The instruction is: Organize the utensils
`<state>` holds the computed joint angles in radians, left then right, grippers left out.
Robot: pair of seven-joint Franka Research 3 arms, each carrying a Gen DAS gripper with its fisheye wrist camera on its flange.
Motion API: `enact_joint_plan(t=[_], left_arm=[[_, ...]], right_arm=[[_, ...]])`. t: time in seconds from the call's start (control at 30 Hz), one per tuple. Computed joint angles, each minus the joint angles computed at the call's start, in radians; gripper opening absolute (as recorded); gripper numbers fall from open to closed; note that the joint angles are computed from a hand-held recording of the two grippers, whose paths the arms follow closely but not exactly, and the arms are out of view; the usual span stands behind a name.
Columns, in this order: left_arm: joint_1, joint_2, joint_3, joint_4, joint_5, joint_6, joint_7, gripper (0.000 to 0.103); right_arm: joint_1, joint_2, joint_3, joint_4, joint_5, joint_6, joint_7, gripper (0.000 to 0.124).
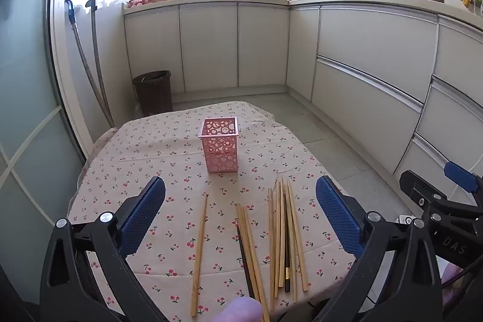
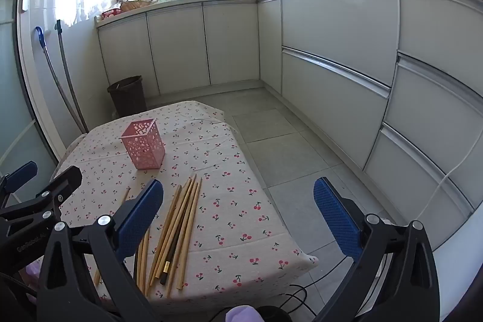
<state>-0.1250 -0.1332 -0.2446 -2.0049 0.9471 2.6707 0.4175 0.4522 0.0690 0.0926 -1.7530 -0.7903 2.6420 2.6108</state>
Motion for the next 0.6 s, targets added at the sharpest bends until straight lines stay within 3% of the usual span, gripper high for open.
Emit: enact_joint_plan(t=[0.6], left_arm=[[0.002,-0.004,0.001,-0.003,-0.013,0.008,0.012,0.096]], right_arm=[[0.005,0.004,-0.002,0.002,0.004,-0.006,-0.009,0.098]])
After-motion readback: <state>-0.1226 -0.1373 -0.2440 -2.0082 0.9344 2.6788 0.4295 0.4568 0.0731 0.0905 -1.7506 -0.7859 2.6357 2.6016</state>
